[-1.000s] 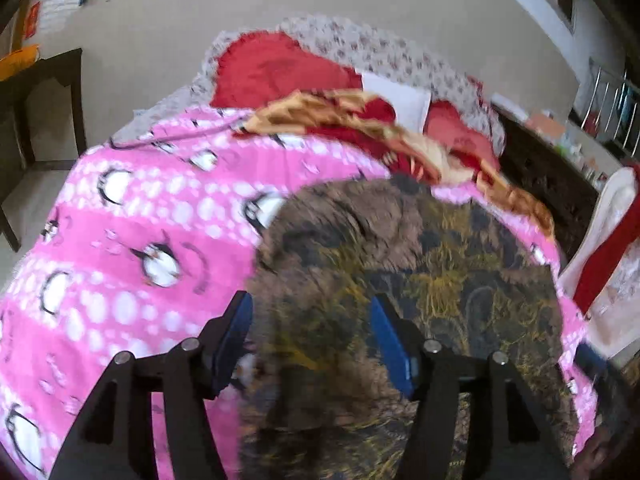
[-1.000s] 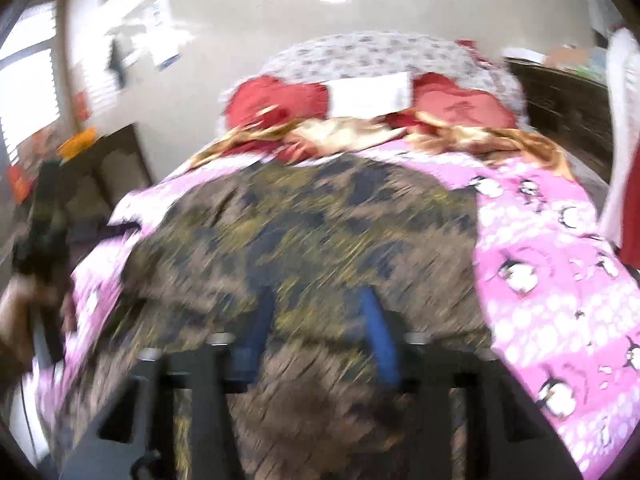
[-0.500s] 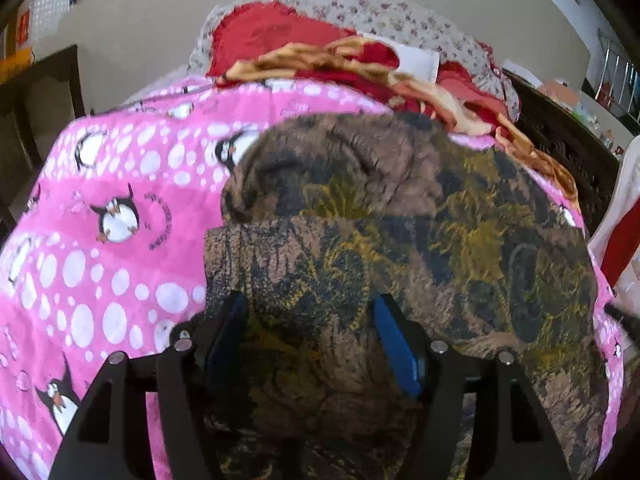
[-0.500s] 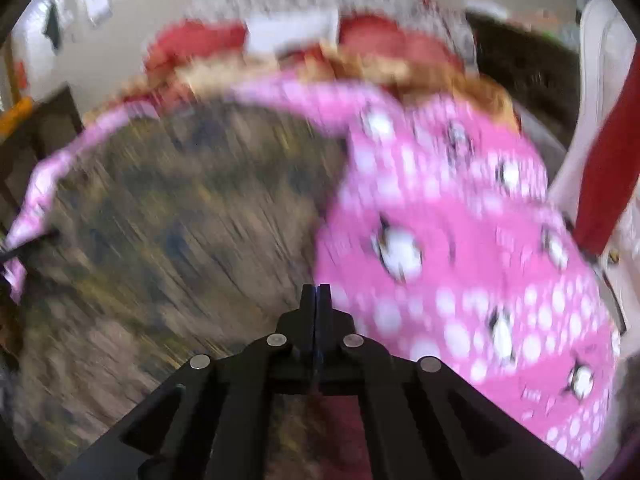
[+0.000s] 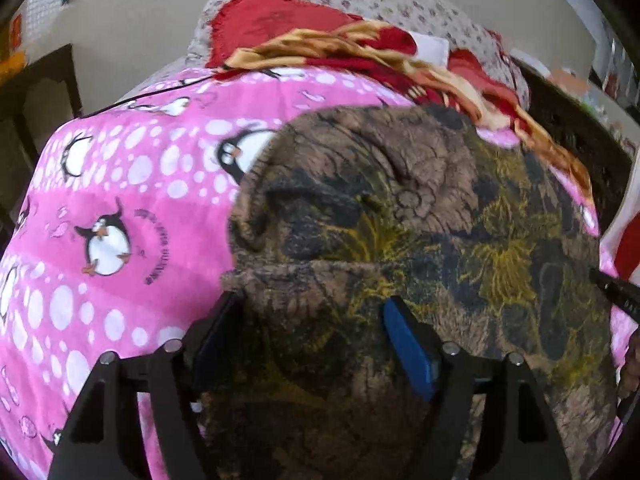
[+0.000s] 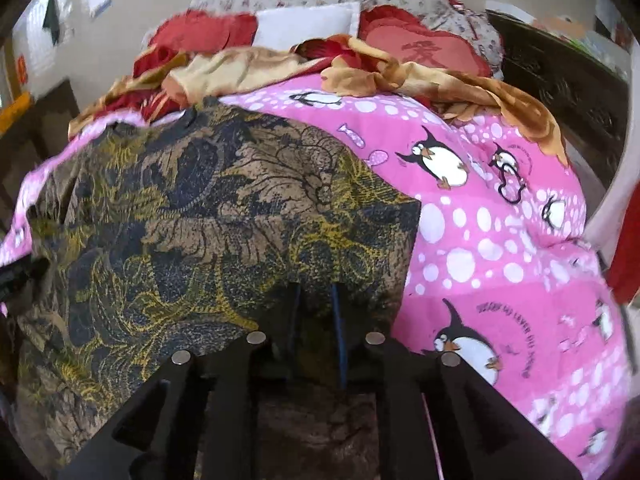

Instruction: Fold small clothes

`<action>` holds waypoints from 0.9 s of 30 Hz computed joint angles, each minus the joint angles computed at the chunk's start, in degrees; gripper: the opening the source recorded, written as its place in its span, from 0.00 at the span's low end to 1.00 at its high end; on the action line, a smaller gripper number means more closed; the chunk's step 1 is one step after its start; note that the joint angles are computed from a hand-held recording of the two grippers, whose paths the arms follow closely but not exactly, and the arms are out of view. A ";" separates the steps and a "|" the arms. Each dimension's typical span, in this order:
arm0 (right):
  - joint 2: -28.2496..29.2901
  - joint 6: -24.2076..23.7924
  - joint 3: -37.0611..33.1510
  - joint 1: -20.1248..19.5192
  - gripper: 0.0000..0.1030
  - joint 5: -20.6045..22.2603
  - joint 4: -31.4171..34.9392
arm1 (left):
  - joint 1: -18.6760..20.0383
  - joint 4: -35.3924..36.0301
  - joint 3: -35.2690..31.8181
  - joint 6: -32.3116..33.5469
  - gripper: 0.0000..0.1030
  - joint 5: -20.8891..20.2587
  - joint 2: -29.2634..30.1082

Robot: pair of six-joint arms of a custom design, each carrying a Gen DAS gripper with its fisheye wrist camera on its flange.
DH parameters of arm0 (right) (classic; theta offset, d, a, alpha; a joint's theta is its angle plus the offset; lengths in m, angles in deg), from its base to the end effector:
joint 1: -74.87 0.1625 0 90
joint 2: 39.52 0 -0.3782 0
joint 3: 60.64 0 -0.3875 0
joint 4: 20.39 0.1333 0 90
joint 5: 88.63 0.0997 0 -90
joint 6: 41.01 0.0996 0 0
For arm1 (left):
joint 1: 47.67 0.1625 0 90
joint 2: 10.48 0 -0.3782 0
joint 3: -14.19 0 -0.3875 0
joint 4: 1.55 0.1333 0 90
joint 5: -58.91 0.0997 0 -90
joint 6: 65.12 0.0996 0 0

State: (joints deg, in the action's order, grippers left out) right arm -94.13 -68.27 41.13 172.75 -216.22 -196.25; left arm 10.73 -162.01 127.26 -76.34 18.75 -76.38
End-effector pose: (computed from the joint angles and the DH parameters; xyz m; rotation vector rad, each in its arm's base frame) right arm 0.1554 -0.5940 0.1874 0.4343 -2.2865 0.6676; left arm -0.1019 -0.5653 0.2040 0.1933 2.3403 -0.8450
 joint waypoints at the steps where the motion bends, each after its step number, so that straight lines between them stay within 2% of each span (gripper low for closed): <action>1: 0.57 0.59 -1.06 0.96 0.17 -1.66 -0.29 | -0.31 0.09 0.16 -1.15 0.74 1.18 -0.30; 2: 1.04 -0.88 -1.27 2.20 0.17 -2.45 -2.98 | -0.90 -0.74 0.71 -1.86 0.72 2.49 -0.73; 3: 1.44 -3.18 -1.25 2.65 0.17 -1.31 -6.58 | -1.66 -3.84 1.94 -1.16 0.72 2.75 -1.31; 5: 1.70 -2.22 -1.75 3.69 0.22 0.90 -7.99 | -2.33 -6.96 2.73 0.78 0.73 1.85 -1.20; 9: 6.96 3.22 -7.46 1.88 0.25 -5.79 1.47 | -0.12 4.03 -1.19 -4.44 0.75 1.27 1.13; 11: 6.30 1.72 -6.53 1.32 0.27 -3.98 0.09 | -0.28 5.07 -1.89 -3.66 0.77 1.47 1.30; 13: 5.21 3.47 -6.40 2.12 0.27 -4.70 1.94 | -0.80 9.28 -2.85 -5.40 0.75 2.12 0.70; 15: 5.04 1.03 -5.32 4.00 0.27 -4.69 -2.51 | -2.61 3.90 -1.24 -3.39 0.72 3.75 -0.11; 17: 4.47 -2.41 -2.80 6.13 0.27 -1.67 -6.79 | -3.94 -1.35 0.33 -1.36 0.73 2.31 -0.78; 19: 4.64 -4.28 -0.61 7.87 0.28 2.40 -6.36 | -5.52 -4.14 1.60 -0.72 0.73 -0.90 -0.46; 21: 7.12 -6.33 -1.06 8.69 0.28 2.23 -5.08 | -6.27 -2.94 1.44 -0.03 0.73 -2.28 1.27; 24: 12.10 -6.67 -3.34 7.16 0.28 -3.33 -3.08 | -4.33 6.13 -1.51 -4.64 0.73 -1.88 5.01; 25: 11.79 -6.54 -2.14 6.27 0.28 -2.20 -4.42 | -4.79 5.86 -1.29 -3.89 0.74 -0.61 5.32; 26: 9.90 -4.92 -0.30 5.48 0.28 0.90 -5.26 | -5.10 4.86 -1.02 -2.55 0.75 0.06 5.59; 27: 8.62 -2.45 0.23 5.39 0.28 1.61 -3.70 | -5.41 6.25 -1.12 -2.95 0.74 0.40 5.35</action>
